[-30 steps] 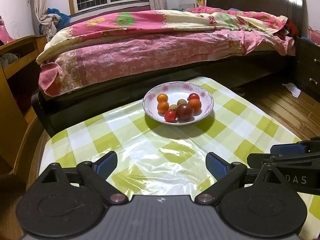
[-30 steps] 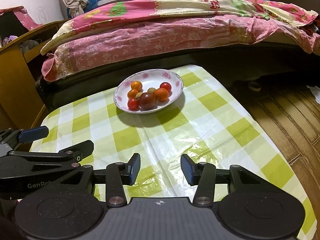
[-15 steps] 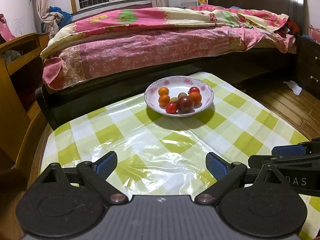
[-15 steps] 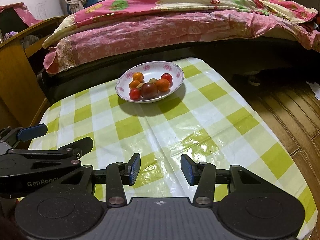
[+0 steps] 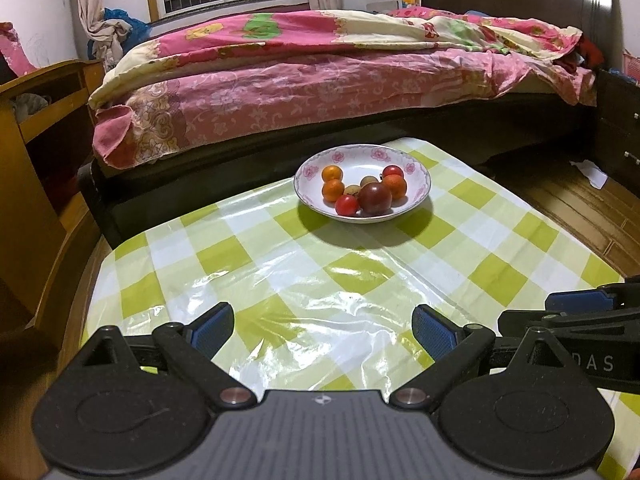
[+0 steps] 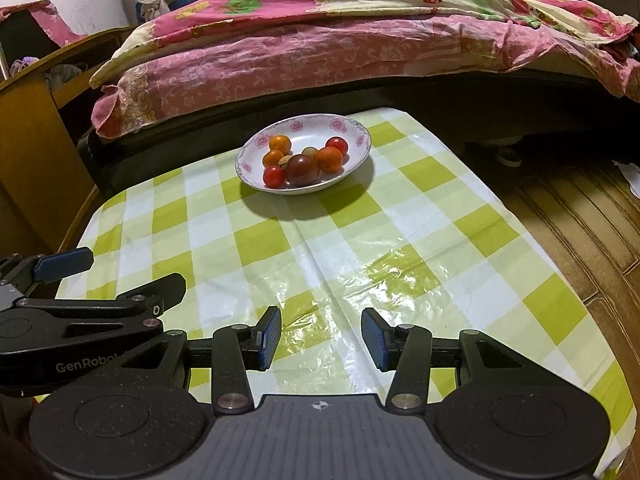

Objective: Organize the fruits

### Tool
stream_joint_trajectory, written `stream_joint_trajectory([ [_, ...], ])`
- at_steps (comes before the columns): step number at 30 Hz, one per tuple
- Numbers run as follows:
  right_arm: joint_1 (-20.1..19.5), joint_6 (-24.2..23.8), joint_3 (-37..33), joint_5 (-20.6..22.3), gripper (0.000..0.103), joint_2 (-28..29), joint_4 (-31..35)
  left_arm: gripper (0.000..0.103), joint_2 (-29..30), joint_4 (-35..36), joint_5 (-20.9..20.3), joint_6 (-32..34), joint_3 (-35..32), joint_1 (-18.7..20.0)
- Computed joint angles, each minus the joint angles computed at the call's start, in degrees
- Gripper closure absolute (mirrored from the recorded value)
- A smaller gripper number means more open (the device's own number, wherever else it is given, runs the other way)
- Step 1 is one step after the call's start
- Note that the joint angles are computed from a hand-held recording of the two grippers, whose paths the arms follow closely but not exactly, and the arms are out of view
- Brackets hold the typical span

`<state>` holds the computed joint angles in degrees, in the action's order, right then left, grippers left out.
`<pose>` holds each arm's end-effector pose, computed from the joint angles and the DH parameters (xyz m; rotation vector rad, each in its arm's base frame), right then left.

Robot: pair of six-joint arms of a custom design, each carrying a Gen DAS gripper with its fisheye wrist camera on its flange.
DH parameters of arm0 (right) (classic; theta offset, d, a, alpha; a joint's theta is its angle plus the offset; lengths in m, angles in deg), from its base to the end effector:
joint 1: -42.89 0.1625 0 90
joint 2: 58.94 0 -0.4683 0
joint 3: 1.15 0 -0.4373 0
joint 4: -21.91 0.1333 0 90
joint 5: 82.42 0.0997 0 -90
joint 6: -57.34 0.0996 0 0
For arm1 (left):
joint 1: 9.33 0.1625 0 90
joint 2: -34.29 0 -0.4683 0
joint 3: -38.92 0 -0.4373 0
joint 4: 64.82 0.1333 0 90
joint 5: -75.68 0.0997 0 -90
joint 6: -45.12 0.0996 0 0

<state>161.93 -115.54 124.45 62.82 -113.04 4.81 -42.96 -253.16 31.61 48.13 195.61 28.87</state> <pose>0.2223 -0.2944 0.0229 0.0554 -2.2307 1.0290 -0.1093 -0.3467 0.1561 0.9645 2.2319 -0.7921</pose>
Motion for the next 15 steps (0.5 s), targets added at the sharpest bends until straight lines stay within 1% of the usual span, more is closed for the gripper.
stream_joint_trajectory([
  [15,0.2,0.8,-0.1,0.2,0.060,0.6,0.5,0.000,-0.5,1.0,0.1,-1.2,0.4,-0.2],
])
